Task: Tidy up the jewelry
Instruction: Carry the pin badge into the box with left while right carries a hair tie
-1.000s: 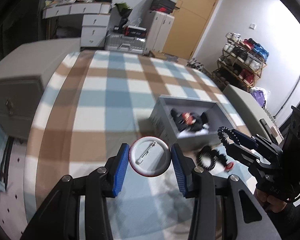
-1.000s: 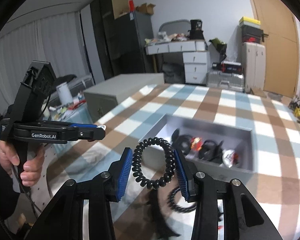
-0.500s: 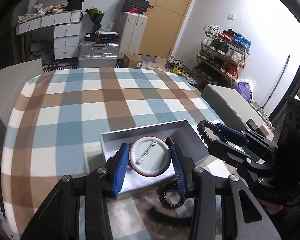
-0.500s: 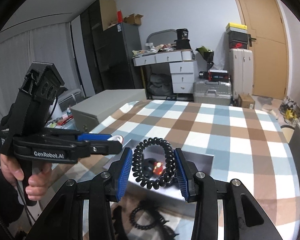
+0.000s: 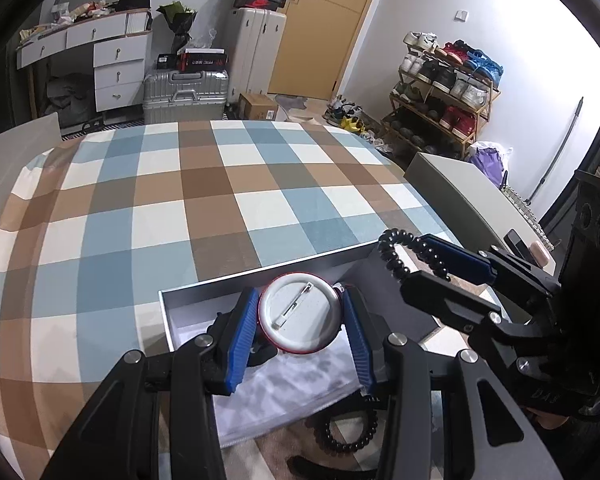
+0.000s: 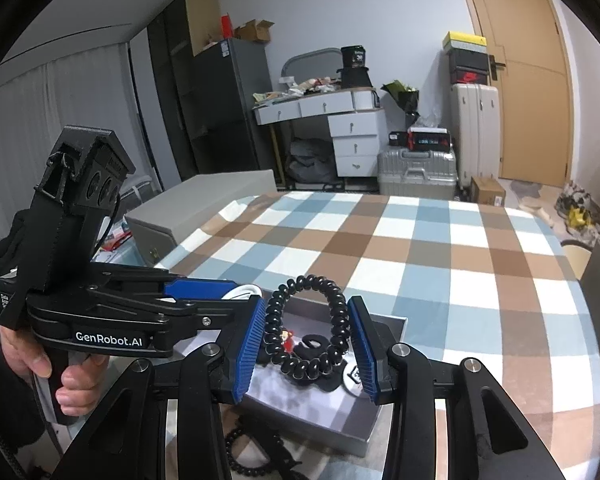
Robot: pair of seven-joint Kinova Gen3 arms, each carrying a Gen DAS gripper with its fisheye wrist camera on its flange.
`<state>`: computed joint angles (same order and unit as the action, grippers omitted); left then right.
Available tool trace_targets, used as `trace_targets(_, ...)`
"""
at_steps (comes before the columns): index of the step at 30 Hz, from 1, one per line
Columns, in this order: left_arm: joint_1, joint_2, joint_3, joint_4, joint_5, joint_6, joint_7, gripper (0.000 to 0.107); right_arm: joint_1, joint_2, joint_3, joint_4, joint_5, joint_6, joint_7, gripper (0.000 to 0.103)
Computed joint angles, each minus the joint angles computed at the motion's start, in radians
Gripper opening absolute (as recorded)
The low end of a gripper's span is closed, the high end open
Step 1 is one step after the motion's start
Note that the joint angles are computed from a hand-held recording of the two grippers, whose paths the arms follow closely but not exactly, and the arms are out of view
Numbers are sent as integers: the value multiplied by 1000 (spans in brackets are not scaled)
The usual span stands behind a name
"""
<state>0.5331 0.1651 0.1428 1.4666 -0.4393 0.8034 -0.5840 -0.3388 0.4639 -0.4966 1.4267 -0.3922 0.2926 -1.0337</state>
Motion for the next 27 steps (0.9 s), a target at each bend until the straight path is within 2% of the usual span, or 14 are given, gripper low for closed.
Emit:
trace_targets(5, 4, 24, -3, -18, 0, 23, -12, 37, -34, 16, 43, -27, 22, 22, -25, 41)
trace_targets(11, -8, 30, -8, -19, 36, 9, -43, 37, -69, 34, 93, -57, 46, 49, -71, 42)
trace_targets(15, -18, 37, -9, -28, 72, 8, -69, 37, -96, 41, 130, -68, 71, 55, -111, 46)
trace_targets(18, -19, 31, -12, -21, 81, -6, -70, 37, -82, 47, 114, -69, 71, 54, -116, 50)
trace_targets(21, -10, 29, -15, -22, 68, 2, -62, 44, -57, 44, 87, -55, 60, 36, -109, 60)
trace_targets(23, 2, 30, -17, -26, 46, 17, -45, 61, -34, 35, 63, -35, 48, 16, -100, 64)
trace_targets(27, 16, 20, -17, -15, 10, 25, -6, 63, 1, 16, 27, -2, 33, -14, -81, 67)
